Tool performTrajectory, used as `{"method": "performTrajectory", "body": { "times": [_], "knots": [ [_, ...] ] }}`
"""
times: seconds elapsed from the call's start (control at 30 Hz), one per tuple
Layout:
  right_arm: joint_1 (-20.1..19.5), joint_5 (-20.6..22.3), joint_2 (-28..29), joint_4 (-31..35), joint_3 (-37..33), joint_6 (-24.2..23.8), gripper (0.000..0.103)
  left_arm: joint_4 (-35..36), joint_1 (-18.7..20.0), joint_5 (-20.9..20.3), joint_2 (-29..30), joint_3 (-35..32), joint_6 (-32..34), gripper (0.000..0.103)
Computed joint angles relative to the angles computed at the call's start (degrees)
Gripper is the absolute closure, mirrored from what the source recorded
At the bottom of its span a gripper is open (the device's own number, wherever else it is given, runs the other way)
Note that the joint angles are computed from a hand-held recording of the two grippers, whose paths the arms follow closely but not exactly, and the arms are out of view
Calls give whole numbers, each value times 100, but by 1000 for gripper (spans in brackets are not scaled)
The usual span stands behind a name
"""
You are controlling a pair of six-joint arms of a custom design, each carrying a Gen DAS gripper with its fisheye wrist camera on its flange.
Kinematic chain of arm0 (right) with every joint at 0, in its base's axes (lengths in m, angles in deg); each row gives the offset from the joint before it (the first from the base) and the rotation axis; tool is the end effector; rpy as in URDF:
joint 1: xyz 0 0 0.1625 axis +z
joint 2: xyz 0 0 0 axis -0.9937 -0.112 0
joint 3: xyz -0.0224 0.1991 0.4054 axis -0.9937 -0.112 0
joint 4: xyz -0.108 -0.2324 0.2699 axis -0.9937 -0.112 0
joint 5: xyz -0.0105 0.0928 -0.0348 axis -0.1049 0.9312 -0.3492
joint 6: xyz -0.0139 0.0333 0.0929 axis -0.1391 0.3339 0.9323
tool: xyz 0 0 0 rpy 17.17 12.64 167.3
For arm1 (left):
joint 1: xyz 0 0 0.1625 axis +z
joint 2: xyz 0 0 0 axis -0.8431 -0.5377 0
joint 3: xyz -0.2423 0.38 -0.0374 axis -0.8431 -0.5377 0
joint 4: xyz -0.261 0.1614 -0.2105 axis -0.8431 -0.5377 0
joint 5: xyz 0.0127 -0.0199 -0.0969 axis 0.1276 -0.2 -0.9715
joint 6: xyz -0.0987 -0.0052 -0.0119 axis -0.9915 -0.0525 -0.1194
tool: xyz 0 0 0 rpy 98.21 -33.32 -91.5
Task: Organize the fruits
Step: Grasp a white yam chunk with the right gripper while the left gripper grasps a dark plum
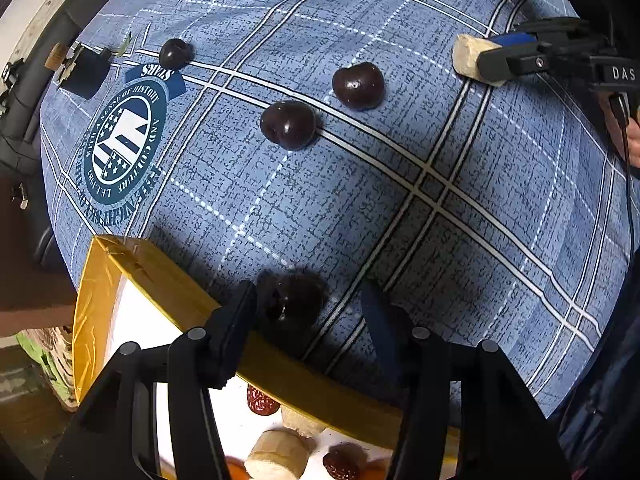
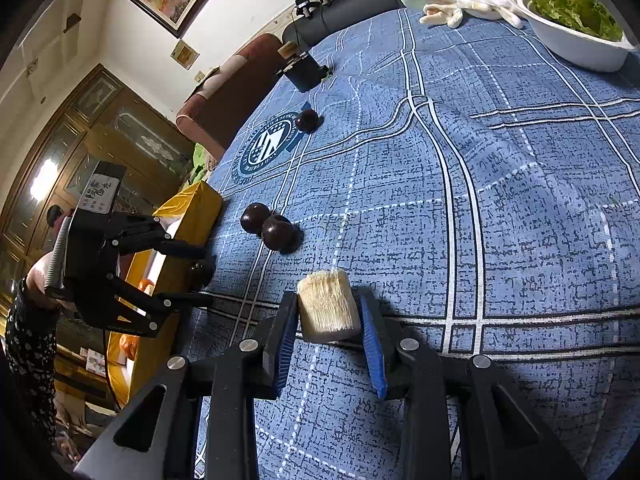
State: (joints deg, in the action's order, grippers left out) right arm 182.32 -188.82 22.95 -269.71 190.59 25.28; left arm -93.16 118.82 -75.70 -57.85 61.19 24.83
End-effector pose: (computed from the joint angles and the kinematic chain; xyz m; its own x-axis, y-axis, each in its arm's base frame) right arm 0.1850 -0.4907 0.0918 -0.9842 0.0431 0.1718 -0.0687 0.8011 -0.5945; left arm -0.1167 -0.6370 0.2051 -0.0375 0.9551 -0.2940 0.7157 0.2310 0.6591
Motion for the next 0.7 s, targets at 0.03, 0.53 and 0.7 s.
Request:
{"method": "performTrajectory", "body": {
  "times": [0.03, 0.53, 0.7],
  "knots": [
    [4, -9, 3, 1, -6, -5, 72, -16, 13, -21, 3, -4, 30, 50],
    [16, -24, 40, 20, -53, -66, 71, -919, 29, 251, -100, 382, 279, 79],
    [172, -333, 128, 62, -162, -249, 69, -1342, -17, 410, -146, 646, 341, 79]
  ]
}}
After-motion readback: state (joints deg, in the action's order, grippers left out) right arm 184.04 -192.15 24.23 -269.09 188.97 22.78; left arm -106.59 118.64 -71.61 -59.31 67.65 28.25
